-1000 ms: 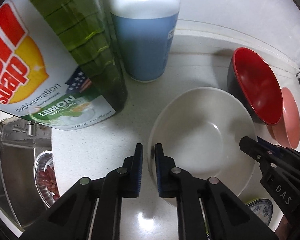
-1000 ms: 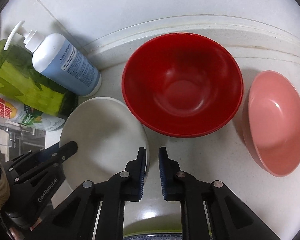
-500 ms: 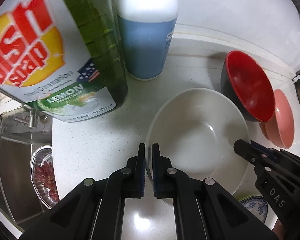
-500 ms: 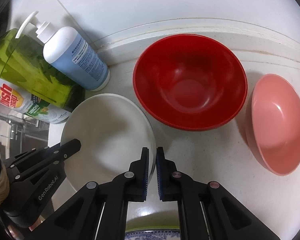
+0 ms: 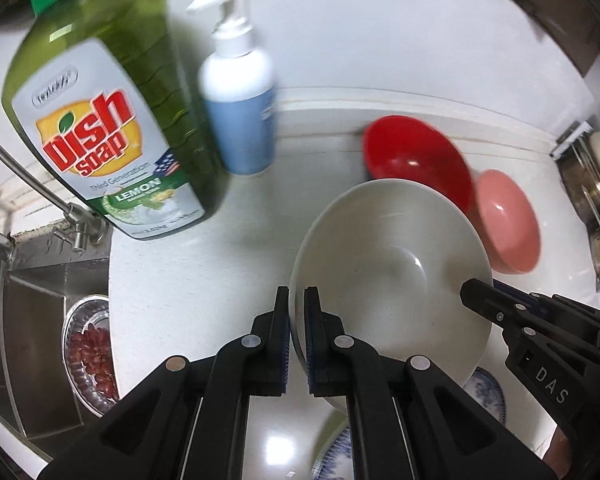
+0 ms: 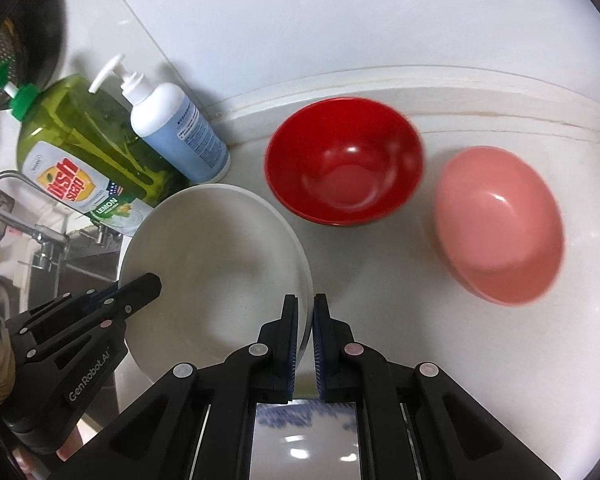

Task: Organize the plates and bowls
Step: 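Lift the cream bowl with both grippers and carry it over the plate stack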

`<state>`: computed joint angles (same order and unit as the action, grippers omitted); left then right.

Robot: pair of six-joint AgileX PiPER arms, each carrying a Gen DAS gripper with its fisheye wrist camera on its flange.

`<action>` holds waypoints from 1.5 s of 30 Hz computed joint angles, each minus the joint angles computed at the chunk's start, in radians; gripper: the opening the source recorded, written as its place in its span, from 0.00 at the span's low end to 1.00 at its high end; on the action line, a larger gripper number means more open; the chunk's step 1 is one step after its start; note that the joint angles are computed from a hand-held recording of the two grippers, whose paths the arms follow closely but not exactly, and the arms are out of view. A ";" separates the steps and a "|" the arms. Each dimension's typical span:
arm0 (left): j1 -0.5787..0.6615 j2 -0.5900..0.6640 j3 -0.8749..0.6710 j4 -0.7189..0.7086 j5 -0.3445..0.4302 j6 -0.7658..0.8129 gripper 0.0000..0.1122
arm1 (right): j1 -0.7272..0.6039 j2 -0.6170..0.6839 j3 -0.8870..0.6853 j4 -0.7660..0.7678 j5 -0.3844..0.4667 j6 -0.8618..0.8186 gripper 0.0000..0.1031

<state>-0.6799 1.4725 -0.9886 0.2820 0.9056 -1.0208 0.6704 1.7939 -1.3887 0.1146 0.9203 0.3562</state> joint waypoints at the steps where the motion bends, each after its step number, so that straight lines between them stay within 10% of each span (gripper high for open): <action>1: -0.025 0.001 -0.012 0.007 0.009 -0.019 0.07 | -0.006 -0.032 0.025 -0.008 -0.002 0.006 0.09; 25: -0.454 0.410 -0.536 -0.022 0.114 -0.126 0.08 | -0.457 -0.622 0.489 -0.060 0.107 -0.197 0.09; 45: -0.502 0.780 -0.964 -0.190 0.224 -0.035 0.10 | -0.922 -0.577 0.622 0.028 0.090 -0.625 0.09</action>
